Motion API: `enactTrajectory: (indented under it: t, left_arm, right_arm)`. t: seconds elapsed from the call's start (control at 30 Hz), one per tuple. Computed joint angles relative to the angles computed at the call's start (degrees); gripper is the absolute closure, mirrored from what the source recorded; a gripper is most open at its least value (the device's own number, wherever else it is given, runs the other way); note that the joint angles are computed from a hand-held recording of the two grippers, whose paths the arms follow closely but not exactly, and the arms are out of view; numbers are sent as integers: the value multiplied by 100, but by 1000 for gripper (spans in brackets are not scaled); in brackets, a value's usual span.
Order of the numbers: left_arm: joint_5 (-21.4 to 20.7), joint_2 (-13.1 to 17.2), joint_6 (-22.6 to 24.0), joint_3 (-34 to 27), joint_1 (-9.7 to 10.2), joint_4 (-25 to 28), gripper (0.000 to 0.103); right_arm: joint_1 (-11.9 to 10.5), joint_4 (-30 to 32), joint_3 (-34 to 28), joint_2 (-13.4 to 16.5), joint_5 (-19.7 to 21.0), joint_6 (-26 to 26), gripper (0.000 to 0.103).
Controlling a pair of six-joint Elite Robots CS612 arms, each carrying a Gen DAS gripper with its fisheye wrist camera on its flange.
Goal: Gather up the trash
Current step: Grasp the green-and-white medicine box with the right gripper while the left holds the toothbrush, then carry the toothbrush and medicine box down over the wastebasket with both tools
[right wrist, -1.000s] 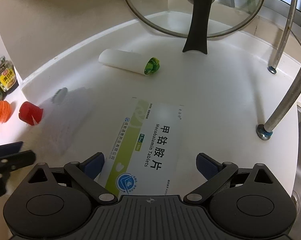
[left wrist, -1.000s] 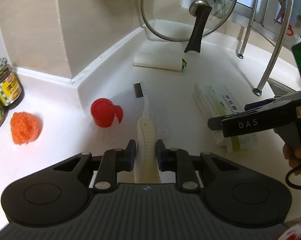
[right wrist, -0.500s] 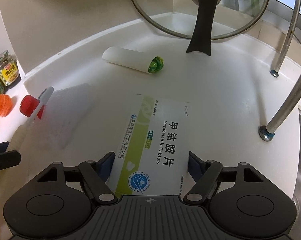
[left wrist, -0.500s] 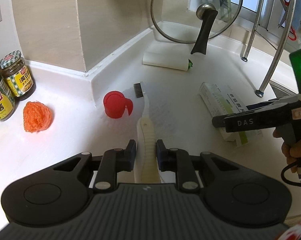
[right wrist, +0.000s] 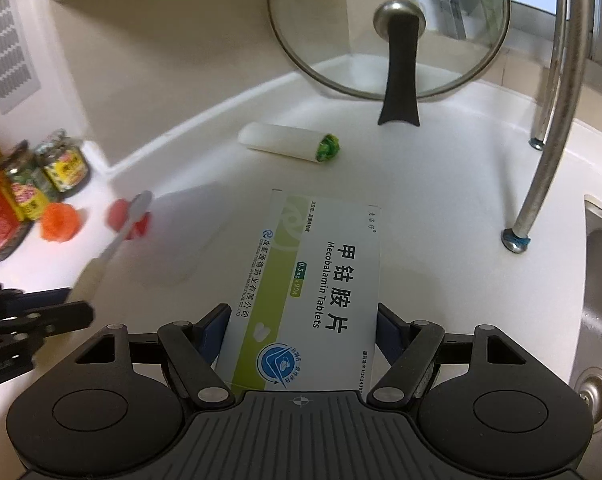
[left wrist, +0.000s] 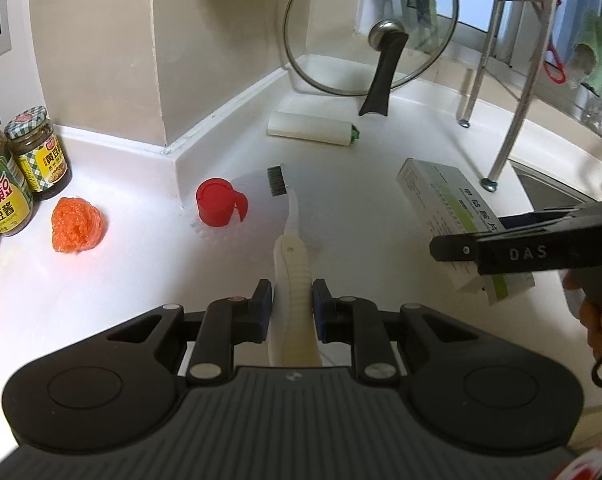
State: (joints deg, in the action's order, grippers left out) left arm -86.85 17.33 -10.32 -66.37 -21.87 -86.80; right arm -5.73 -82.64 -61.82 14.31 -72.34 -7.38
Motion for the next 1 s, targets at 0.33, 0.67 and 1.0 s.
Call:
enactTrajectory:
  t: [0.33,0.67,1.0]
  left_arm:
    - [-19,287,-27,-914,-96,386,84]
    - [579,559,-441,-1903,-446,1077,84]
    - [1404,718,-1195,-2610,-952,1920,84]
  right_arm:
    - [-14,893,-1311,397,406,-156,29]
    - [-152,1899,-2243,674,1107,-854,29]
    - [-402,3173,-2888,823,1761,-1909,29]
